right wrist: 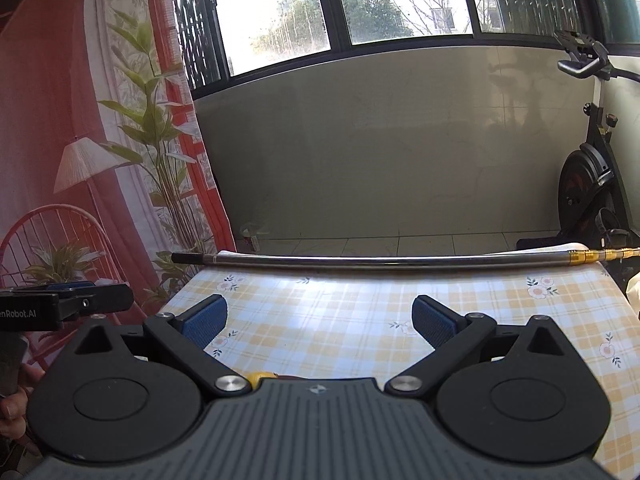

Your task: Organize fruits

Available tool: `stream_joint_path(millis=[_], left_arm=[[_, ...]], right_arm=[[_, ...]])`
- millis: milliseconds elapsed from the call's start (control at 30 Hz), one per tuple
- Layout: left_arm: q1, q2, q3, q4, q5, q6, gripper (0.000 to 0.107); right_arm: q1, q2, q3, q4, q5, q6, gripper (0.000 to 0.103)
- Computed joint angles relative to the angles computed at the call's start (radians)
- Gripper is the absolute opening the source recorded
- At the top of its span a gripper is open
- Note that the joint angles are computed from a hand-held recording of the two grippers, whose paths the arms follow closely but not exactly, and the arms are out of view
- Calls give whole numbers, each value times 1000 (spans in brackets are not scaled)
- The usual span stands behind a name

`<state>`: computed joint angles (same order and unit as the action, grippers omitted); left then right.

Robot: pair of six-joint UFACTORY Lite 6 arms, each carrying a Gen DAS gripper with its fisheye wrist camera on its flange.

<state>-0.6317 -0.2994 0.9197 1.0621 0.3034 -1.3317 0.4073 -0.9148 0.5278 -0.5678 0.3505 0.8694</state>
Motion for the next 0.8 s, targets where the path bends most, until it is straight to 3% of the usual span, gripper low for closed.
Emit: stream_joint_path(millis=[100, 333, 567, 800], left_arm=[[-58, -10, 49, 54, 74, -35, 103], [-188, -3, 149, 165, 225, -114, 103], [-248, 17, 197, 201, 300, -102, 103], [-247, 9, 199, 191, 298, -81, 103]], right_arm=[[64, -20, 44, -131, 77, 127, 102], [131, -48, 101, -226, 156, 215, 102], [158, -53, 121, -267, 189, 254, 102], [145, -68, 120, -246, 193, 235, 102]])
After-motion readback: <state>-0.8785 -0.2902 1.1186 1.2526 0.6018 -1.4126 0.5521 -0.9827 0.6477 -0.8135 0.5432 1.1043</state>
